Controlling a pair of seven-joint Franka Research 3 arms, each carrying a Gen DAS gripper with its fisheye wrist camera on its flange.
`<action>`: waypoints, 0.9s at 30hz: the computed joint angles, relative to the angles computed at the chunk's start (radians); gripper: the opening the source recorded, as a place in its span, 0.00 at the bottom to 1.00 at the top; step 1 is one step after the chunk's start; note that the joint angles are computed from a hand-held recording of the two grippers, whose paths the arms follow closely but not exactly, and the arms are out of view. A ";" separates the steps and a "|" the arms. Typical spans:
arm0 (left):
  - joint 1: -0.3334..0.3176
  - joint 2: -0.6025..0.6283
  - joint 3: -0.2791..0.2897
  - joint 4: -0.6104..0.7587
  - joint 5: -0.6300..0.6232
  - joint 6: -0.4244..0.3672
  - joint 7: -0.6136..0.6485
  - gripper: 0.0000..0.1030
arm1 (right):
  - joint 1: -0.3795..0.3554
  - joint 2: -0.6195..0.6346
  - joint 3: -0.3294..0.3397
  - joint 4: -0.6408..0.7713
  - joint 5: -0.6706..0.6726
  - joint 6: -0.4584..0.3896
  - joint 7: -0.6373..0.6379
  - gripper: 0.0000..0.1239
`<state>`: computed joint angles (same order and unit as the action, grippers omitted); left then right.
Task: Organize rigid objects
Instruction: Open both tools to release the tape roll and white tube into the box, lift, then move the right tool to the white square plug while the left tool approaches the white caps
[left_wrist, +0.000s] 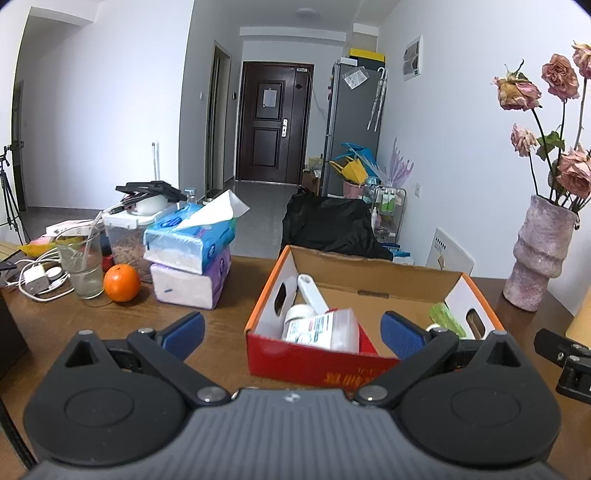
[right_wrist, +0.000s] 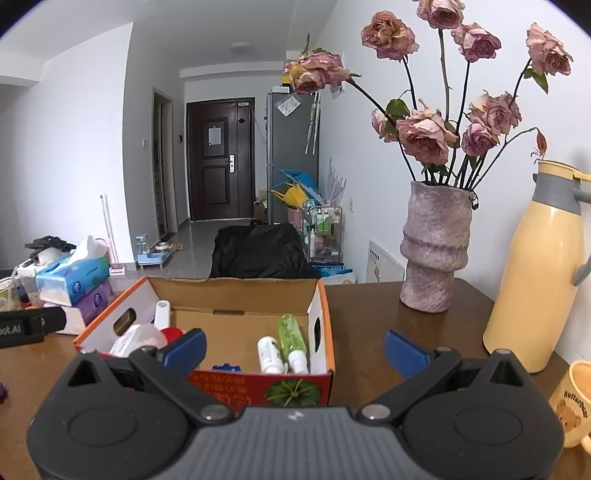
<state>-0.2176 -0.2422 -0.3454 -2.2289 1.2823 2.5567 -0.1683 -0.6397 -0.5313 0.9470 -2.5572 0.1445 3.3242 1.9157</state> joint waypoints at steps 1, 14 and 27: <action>-0.004 -0.014 0.000 -0.013 -0.010 -0.002 0.005 1.00 | 0.023 -0.007 -0.016 -0.010 0.003 -0.004 0.001 0.83; -0.011 -0.211 -0.044 -0.174 -0.150 -0.002 0.074 1.00 | 0.252 -0.165 -0.165 -0.135 -0.006 -0.080 0.060 0.83; -0.010 -0.435 -0.069 -0.354 -0.332 0.012 0.200 1.00 | 0.402 -0.319 -0.218 -0.209 -0.113 -0.193 0.202 0.83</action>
<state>-0.2276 -0.6776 -0.4141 -2.5833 0.9504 2.5688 0.0317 -0.2376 -0.8506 0.7291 -2.7662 0.0320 3.1314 2.1178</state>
